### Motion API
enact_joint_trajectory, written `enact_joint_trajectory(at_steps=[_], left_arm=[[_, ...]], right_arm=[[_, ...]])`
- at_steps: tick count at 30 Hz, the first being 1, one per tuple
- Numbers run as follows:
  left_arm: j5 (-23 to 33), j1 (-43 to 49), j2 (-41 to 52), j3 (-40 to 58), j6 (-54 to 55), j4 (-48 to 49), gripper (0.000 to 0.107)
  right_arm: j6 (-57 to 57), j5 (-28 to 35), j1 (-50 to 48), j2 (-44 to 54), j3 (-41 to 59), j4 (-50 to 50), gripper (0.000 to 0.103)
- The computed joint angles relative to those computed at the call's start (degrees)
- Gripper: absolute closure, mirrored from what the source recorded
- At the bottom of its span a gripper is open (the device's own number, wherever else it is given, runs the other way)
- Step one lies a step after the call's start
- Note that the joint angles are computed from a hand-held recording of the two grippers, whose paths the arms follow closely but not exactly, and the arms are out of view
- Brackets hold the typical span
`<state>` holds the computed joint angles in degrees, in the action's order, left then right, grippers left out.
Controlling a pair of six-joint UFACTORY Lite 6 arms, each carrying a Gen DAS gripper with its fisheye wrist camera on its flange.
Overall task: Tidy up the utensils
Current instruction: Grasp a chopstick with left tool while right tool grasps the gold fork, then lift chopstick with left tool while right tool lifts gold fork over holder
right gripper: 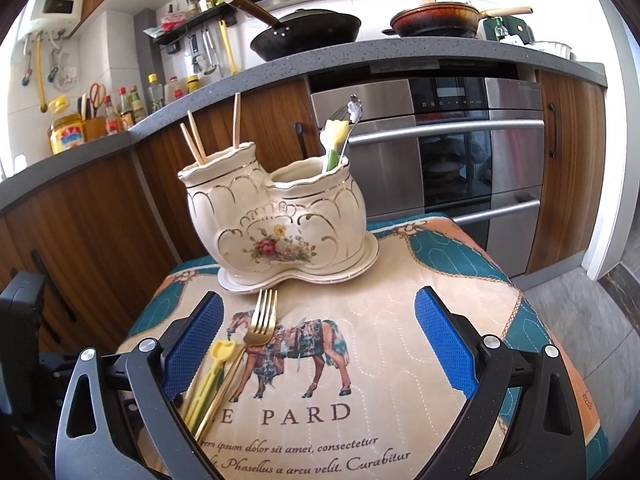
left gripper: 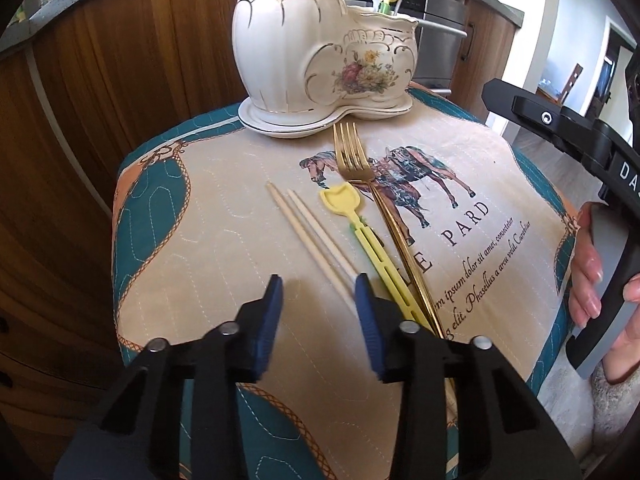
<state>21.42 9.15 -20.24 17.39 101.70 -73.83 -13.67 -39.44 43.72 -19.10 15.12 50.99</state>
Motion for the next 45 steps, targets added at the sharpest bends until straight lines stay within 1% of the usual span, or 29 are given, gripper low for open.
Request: enact_joint_trajectory(at_steps=[2,3,4,6,7,11,12,13,15,16,18,20,21,24,25,27,29,30,32,33,34,35,38,42,45], left_arm=[[-0.4,-0.4,0.3,0.4,-0.6,1.4,0.076],[-0.3,-0.5,0.3,0.8,-2.0,3.4,0.08],[-0.4,-0.7,0.4,1.1,-3.1,4.9,0.09],[-2.2,-1.6,0.2,1.4,-5.1,8.2,0.1],[-2.4,-1.3,0.4,1.8,-5.5,9.1,0.1],[-0.4,2.3,3.4,4.7,-7.4,12.3,0.1],[-0.5,2.3,4.0,5.1,-7.7,12.6,0.097],[-1.0,1.9,5.0,5.8,-8.9,13.7,0.087],[-2.5,0.7,7.4,7.3,-10.1,14.1,0.072],[-3.1,0.4,8.1,7.8,-9.7,13.3,0.067],[-3.5,0.3,9.3,8.4,-7.9,11.0,0.067],[-2.4,1.1,9.4,8.1,-3.8,7.6,0.076],[-2.3,1.5,8.8,7.5,-1.4,5.9,0.086],[-1.1,3.4,9.1,7.5,2.3,3.8,0.098],[-0.1,4.4,9.8,7.9,3.5,3.4,0.1],[1.8,6.1,11.6,8.8,6.3,1.6,0.101],[3.4,7.6,12.5,9.1,8.9,-0.1,0.101],[3.9,7.9,12.5,8.9,9.6,-0.6,0.101],[4.8,8.7,12.3,8.5,11.1,-1.7,0.102],[5.0,8.9,12.3,8.3,12.3,-2.6,0.102],[5.2,9.1,12.3,7.8,14.4,-4.2,0.102],[5.3,9.1,12.4,7.6,16.0,-5.6,0.102],[5.9,9.5,12.6,6.5,21.8,-10.5,0.102],[7.2,10.4,12.9,6.0,24.9,-12.9,0.102],[9.3,11.9,14.2,6.9,24.4,-11.4,0.102]], right_arm=[[-0.3,-0.1,0.1,-0.1,0.0,0.3,0.007],[-0.2,-0.1,0.2,0.0,0.0,0.3,0.007],[-0.2,0.1,0.0,-0.4,-0.2,0.0,0.007],[-0.6,0.3,0.0,-1.1,-0.5,0.1,0.007],[-0.7,0.3,0.0,-1.2,-0.6,0.2,0.007],[-0.4,0.8,-0.2,-1.2,-0.4,-0.2,0.007],[-0.6,1.0,-0.1,-1.0,-0.3,0.1,0.007],[-0.9,1.3,-0.1,-0.9,-0.1,0.3,0.007],[-1.4,2.2,0.1,-0.6,0.3,0.4,0.007],[-1.8,2.5,0.3,-0.3,0.6,0.6,0.007],[-3.7,3.2,1.2,0.8,1.6,1.8,0.007],[-4.4,4.6,1.3,2.5,2.7,1.9,0.007],[-4.3,5.5,1.0,3.4,3.4,1.5,0.008],[-2.6,9.7,0.1,6.8,5.9,-1.2,0.009],[-2.7,10.6,0.2,8.1,6.9,-1.2,0.01],[-5.9,11.5,1.3,10.6,9.1,2.2,0.014],[-8.1,12.8,1.7,11.9,10.7,4.7,0.022],[-8.7,13.7,1.8,12.7,11.5,5.6,0.024],[-11.2,16.3,2.0,14.8,13.9,8.6,0.038],[-13.6,17.8,2.1,16.3,15.5,11.3,0.042],[-15.5,19.0,2.0,17.4,16.7,13.2,0.048],[-16.7,20.0,1.9,18.2,17.7,14.5,0.052],[-21.6,22.7,1.8,21.0,20.9,19.6,0.068],[-29.0,25.3,2.4,24.4,24.9,27.5,0.076],[-41.0,25.0,3.3,26.9,27.9,39.6,0.078]])
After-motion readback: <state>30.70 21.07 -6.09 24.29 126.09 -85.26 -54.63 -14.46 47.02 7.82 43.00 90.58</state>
